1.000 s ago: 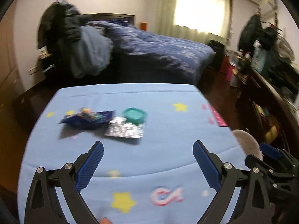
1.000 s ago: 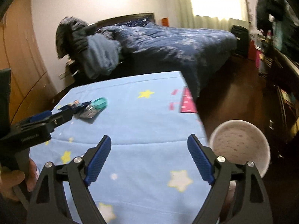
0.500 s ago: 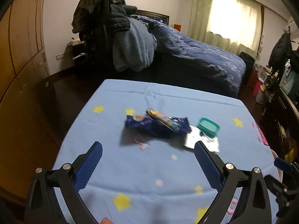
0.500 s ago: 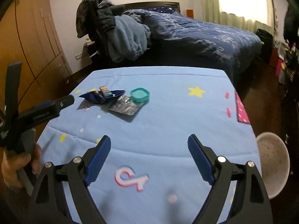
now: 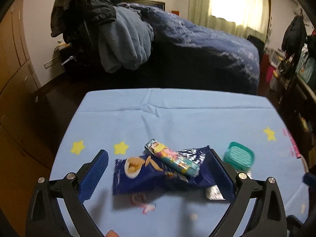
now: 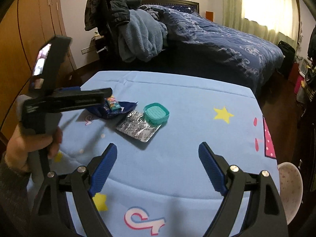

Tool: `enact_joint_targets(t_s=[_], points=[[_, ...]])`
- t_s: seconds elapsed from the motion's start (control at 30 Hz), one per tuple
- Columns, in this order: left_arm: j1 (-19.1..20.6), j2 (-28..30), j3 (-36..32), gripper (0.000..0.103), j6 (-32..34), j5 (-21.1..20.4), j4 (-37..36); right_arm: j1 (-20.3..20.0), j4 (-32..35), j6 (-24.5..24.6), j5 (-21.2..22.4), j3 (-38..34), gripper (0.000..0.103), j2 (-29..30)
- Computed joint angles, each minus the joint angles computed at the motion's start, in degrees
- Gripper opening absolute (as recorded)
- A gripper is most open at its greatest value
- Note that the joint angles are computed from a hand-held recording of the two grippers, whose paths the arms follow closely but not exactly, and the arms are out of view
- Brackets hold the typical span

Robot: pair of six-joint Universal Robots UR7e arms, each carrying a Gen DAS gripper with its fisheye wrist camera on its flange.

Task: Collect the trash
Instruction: 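Move both open tools back over the table toward the blue snack bags, then grasp the blue snack bag with the left tool while the right tool approaches the foil blister pack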

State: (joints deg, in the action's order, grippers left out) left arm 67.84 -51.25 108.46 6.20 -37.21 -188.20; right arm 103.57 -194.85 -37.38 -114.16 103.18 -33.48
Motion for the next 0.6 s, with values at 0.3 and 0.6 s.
enact_joint_targets(t_s=[0.3, 0.6], points=[[1.8, 1.6, -3.6, 0.082, -2.5, -0.3, 5.7, -0.3, 1.7, -0.7, -1.8, -5.1, 0.085, 2.4], [1.5, 3.5, -7.1, 0.066, -3.9, -1.0, 11.7, -0.4, 3.9, 0.6, -2.4, -9.0, 0.085, 4.3]])
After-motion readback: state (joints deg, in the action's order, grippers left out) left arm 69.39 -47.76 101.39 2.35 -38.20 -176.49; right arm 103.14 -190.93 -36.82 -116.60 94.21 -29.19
